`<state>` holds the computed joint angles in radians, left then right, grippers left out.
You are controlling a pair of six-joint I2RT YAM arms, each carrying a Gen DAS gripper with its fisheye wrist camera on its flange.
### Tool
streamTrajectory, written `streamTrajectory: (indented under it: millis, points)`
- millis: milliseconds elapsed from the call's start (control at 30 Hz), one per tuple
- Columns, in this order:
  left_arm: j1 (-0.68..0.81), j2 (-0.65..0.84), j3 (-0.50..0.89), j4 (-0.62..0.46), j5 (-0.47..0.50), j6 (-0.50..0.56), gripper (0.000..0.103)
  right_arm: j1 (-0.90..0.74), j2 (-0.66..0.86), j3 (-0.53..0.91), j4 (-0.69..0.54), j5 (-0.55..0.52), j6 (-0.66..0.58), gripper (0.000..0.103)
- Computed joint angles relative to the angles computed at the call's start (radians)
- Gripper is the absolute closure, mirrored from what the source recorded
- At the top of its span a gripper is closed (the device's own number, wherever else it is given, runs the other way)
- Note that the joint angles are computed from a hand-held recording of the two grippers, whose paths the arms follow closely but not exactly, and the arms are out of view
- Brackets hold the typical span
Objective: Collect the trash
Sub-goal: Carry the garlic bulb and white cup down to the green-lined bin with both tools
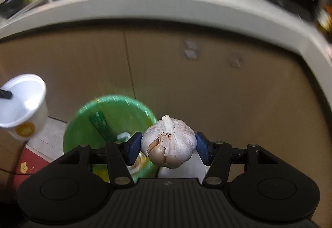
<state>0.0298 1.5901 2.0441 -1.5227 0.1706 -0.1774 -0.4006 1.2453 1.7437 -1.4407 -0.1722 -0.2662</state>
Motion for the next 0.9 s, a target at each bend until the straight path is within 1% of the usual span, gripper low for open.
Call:
streamTrajectory:
  millis: [100, 167, 233, 333, 367, 400, 433, 467, 533, 600, 700, 800, 833, 867, 900]
  points:
    - [-0.089, 0.007, -0.177, 0.122, 0.023, -0.065, 0.092, -0.027, -0.044, -0.089, -0.049, 0.038, -0.019, 0.047]
    - [-0.150, 0.036, -0.278, 0.223, 0.004, -0.114, 0.092, -0.042, -0.056, -0.133, -0.083, 0.069, -0.025, 0.047]
    - [-0.191, 0.067, -0.369, 0.339, -0.008, -0.140, 0.092, -0.063, -0.075, -0.198, -0.097, 0.103, -0.043, 0.047]
    - [-0.237, 0.148, -0.468, 0.499, -0.046, -0.179, 0.091, -0.074, -0.109, -0.328, -0.048, 0.214, -0.035, 0.047]
    - [-0.255, 0.185, -0.473, 0.536, -0.052, -0.200, 0.090, -0.062, -0.111, -0.366, -0.008, 0.260, -0.029, 0.047]
    - [-0.275, 0.201, -0.509, 0.587, -0.045, -0.223, 0.089, -0.038, -0.116, -0.398, 0.041, 0.304, -0.024, 0.047]
    - [-0.267, 0.232, -0.524, 0.622, -0.017, -0.216, 0.086, -0.003, -0.112, -0.413, 0.089, 0.337, -0.013, 0.047]
    - [-0.267, 0.269, -0.524, 0.647, 0.003, -0.214, 0.084, 0.025, -0.101, -0.420, 0.141, 0.348, -0.003, 0.047]
    - [-0.267, 0.298, -0.553, 0.716, 0.012, -0.211, 0.084, 0.077, -0.058, -0.413, 0.251, 0.321, 0.008, 0.047]
    - [-0.239, 0.310, -0.557, 0.741, 0.021, -0.201, 0.084, 0.154, 0.006, -0.401, 0.356, 0.293, -0.004, 0.047]
    - [-0.153, 0.257, -0.581, 0.769, 0.112, -0.231, 0.084, 0.275, 0.143, -0.376, 0.483, 0.241, -0.045, 0.047]
    - [-0.065, 0.151, -0.612, 0.738, 0.176, -0.193, 0.084, 0.373, 0.308, -0.342, 0.571, 0.163, -0.041, 0.047]
    - [-0.041, 0.125, -0.611, 0.716, 0.186, -0.170, 0.084, 0.389, 0.362, -0.329, 0.590, 0.113, -0.032, 0.047]
    - [-0.014, 0.094, -0.608, 0.681, 0.193, -0.142, 0.084, 0.402, 0.437, -0.287, 0.582, 0.061, -0.015, 0.047]
    - [0.010, 0.079, -0.590, 0.644, 0.199, -0.118, 0.084, 0.414, 0.503, -0.239, 0.556, 0.032, 0.011, 0.047]
